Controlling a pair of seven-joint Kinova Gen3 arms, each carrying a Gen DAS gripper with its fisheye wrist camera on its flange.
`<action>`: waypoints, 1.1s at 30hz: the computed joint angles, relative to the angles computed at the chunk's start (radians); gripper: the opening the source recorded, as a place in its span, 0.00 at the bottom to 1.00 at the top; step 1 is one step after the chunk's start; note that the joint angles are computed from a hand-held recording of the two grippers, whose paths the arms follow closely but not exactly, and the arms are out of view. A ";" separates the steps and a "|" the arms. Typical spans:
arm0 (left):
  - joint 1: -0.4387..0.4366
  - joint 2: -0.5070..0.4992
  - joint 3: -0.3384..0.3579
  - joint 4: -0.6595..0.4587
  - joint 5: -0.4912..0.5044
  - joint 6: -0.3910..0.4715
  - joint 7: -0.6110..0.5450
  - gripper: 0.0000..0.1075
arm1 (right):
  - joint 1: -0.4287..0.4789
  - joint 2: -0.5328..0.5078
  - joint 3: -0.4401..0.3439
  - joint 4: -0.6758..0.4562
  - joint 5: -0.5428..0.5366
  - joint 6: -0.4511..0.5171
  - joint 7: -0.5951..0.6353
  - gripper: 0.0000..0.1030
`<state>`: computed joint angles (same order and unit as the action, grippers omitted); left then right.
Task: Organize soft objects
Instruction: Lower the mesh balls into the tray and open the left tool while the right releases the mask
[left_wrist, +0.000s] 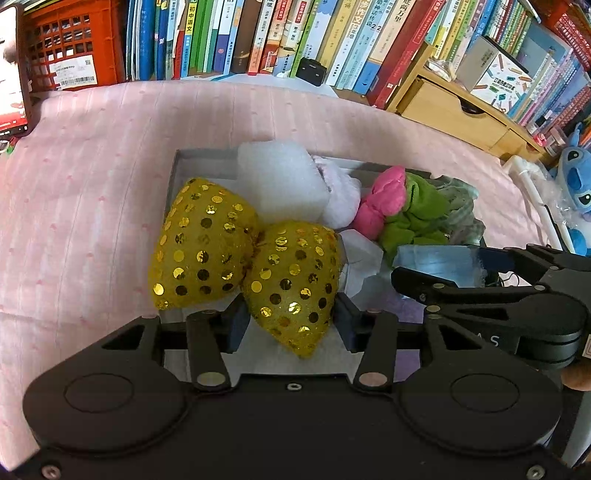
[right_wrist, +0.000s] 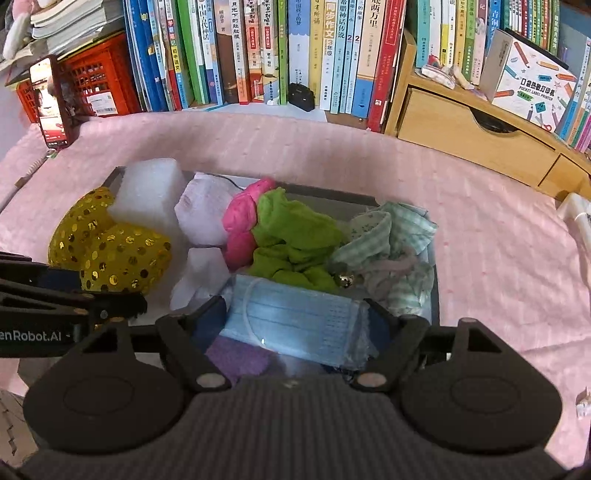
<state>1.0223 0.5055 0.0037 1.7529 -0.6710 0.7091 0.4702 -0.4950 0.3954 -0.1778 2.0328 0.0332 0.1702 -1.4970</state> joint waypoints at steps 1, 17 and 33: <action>-0.001 0.000 0.001 0.000 0.002 0.000 -0.001 0.45 | 0.002 0.000 -0.005 -0.001 -0.002 0.001 0.002 0.78; -0.001 -0.016 0.013 0.006 0.011 0.024 0.008 0.71 | 0.055 -0.003 -0.054 -0.003 -0.037 0.015 0.043 0.86; 0.029 -0.041 0.040 0.006 -0.035 0.074 0.071 0.77 | 0.171 -0.047 -0.160 0.049 -0.116 -0.026 0.123 0.93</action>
